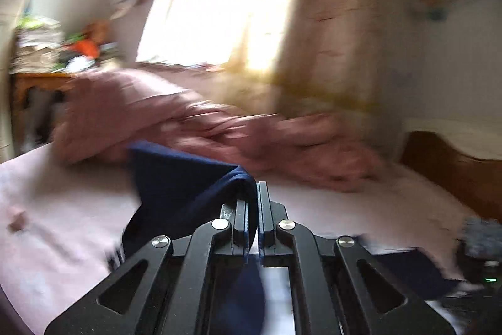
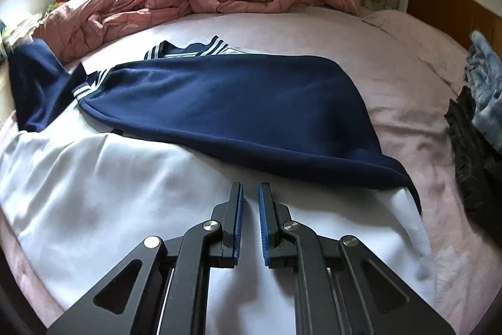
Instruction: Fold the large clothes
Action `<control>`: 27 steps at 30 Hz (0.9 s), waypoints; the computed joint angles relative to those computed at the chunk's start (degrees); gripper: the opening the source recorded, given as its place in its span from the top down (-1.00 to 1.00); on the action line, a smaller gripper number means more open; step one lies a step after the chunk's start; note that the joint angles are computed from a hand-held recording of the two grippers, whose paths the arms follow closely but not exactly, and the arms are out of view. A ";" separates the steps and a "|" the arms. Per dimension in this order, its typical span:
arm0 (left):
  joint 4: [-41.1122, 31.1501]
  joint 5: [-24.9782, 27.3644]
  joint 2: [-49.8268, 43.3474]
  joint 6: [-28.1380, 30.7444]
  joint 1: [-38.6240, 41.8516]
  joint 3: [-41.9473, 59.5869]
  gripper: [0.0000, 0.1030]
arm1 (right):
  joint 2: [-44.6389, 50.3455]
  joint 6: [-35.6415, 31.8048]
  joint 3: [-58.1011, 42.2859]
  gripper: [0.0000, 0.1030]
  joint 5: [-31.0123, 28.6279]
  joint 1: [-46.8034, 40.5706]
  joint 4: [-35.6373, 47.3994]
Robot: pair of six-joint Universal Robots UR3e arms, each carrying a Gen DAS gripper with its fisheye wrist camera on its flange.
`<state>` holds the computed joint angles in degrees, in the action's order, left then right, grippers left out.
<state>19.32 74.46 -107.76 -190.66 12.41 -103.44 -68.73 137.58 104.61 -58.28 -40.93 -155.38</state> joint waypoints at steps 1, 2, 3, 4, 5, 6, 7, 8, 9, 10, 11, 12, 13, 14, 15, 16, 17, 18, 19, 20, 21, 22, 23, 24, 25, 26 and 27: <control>1.03 2.00 -0.21 -0.76 -3.31 0.55 0.94 | -0.26 -0.10 0.23 0.79 -0.21 0.08 -0.21; 1.94 4.86 -0.99 -1.14 -7.09 1.61 0.94 | -0.57 -0.47 0.63 0.79 -0.37 0.09 -0.38; 2.75 6.61 -2.20 -0.85 -10.28 2.95 0.94 | -0.87 -0.80 0.94 0.79 -0.47 0.05 -0.34; 3.07 8.24 -3.99 -0.41 -13.33 4.85 0.94 | -1.02 -1.11 0.92 0.79 -0.51 0.00 -0.09; 1.94 10.04 -6.32 0.08 -16.19 7.75 0.94 | -1.23 -1.45 0.81 0.79 -0.48 -0.16 0.40; -0.65 11.74 -9.36 0.50 -18.80 11.74 0.94 | -1.40 -1.62 0.63 0.79 -0.37 -0.40 0.94; -3.52 13.18 -12.43 0.28 -20.75 15.65 0.94 | -1.68 -1.38 0.34 0.79 -0.22 -0.74 1.63; -5.98 14.81 -15.52 -0.58 -22.52 19.00 0.94 | -1.90 -0.97 0.15 0.79 -0.16 -0.89 2.01; -8.52 15.66 -18.18 -1.59 -23.74 21.75 0.94 | -2.12 -0.64 -0.22 0.79 0.10 -1.26 2.77; -12.06 15.75 -20.49 -2.21 -24.49 24.66 0.93 | -2.44 -0.45 -0.80 0.79 0.66 -1.87 4.08; -16.11 15.70 -22.50 -2.48 -25.16 27.08 0.92 | -2.66 -0.41 -1.12 0.79 1.07 -2.28 4.84; -19.96 15.55 -23.36 -2.72 -25.53 28.94 0.92 | -2.85 -0.48 -1.45 0.79 1.56 -2.80 5.53; -21.51 14.16 -23.15 -3.05 -25.86 28.41 0.92 | -3.01 -0.40 -1.70 0.79 2.05 -3.35 5.97; -20.06 13.24 -22.10 -3.61 -25.84 25.47 0.78 | -3.09 -0.18 -1.79 0.78 2.55 -3.96 6.07; -18.13 12.67 -21.05 -3.38 -25.97 22.76 0.62 | -3.13 0.02 -1.94 0.75 3.05 -4.65 6.33; -16.72 13.68 -19.24 -2.57 -26.54 19.66 0.09 | -3.03 -0.11 -2.38 0.61 3.84 -5.28 7.25; -15.37 16.77 -17.28 -1.46 -27.79 16.63 -0.33 | -2.86 -0.20 -2.87 0.37 4.41 -5.64 8.08; -12.86 19.04 -15.70 -0.58 -28.70 13.26 -0.37 | -2.60 -0.13 -3.57 0.24 5.10 -6.09 9.24; -10.58 20.34 -13.59 0.97 -29.13 9.59 -0.37 | -2.31 0.45 -4.13 0.05 5.47 -6.31 9.76; -9.56 21.06 -11.61 2.19 -29.10 6.60 -0.37 | -2.13 0.98 -4.40 0.03 5.91 -6.55 9.90; -8.55 22.07 -10.37 2.65 -28.78 4.50 -0.38 | -2.09 1.28 -4.59 0.03 6.33 -6.79 10.07; -7.37 23.27 -9.24 2.64 -28.12 2.75 -0.40 | -2.16 1.31 -4.50 0.03 6.52 -6.90 9.97; -5.89 24.22 -7.83 2.10 -27.07 0.65 -0.40 | -2.39 1.28 -4.00 0.03 6.60 -7.09 9.39; -5.76 23.84 -7.23 1.70 -25.01 0.11 -0.41 | -2.64 1.76 -3.13 0.03 6.34 -7.08 7.72; -6.95 24.08 -6.61 0.31 -23.14 0.08 -0.44 | -2.88 2.43 -2.22 0.03 5.86 -6.90 5.90; -9.13 23.34 -5.60 -1.82 -20.65 -0.22 -0.46 | -3.05 2.74 -1.69 0.03 5.60 -6.76 5.01; -12.54 22.67 -4.88 -4.14 -18.07 0.14 -0.46 | -3.28 2.87 -1.30 0.03 5.50 -6.63 4.70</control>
<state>6.79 97.13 -112.64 -194.80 -5.66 -103.30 -72.01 140.45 103.31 -52.77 -47.57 -150.67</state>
